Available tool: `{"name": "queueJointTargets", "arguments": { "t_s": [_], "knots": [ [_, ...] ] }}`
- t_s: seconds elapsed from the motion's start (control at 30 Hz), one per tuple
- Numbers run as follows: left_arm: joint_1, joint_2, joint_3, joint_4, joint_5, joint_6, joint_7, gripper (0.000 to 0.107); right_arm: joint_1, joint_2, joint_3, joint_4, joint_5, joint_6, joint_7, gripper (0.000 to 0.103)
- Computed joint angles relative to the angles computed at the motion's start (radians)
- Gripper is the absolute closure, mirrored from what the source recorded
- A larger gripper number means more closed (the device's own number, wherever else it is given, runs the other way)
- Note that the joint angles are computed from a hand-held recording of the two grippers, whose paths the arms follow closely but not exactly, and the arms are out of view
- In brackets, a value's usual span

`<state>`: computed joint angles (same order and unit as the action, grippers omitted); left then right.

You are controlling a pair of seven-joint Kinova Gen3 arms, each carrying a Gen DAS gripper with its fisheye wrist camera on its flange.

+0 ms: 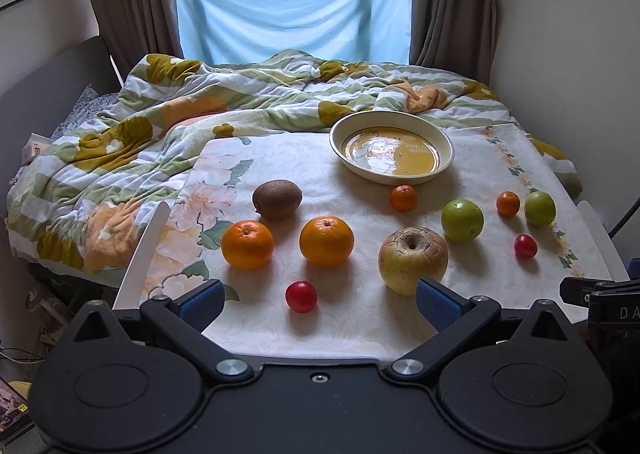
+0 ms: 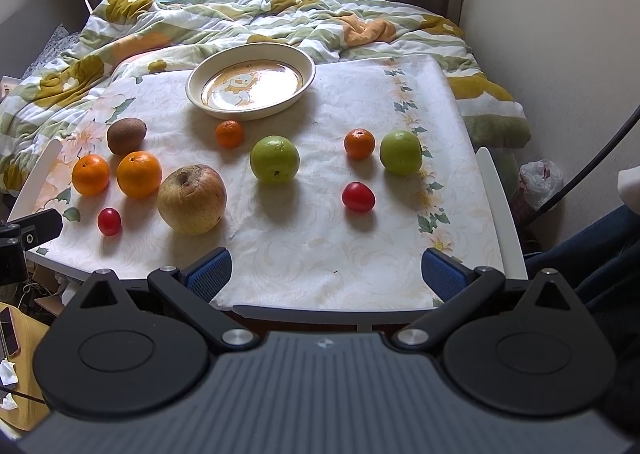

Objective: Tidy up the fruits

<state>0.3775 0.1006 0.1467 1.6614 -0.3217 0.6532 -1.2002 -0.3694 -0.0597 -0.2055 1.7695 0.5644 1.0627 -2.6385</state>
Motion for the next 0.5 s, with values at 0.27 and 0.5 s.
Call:
{"name": "queueJointTargets", "arguments": {
  "t_s": [0.27, 0.5],
  "knots": [
    [0.000, 0.008, -0.001, -0.007, 0.006, 0.001, -0.006, 0.004, 0.000, 0.003, 0.000, -0.005, -0.002, 0.003, 0.003, 0.000],
    [0.001, 0.008, -0.003, -0.007, 0.008, 0.000, -0.006, 0.004, -0.001, 0.001, 0.001, -0.002, -0.002, 0.001, 0.001, 0.000]
  ]
}}
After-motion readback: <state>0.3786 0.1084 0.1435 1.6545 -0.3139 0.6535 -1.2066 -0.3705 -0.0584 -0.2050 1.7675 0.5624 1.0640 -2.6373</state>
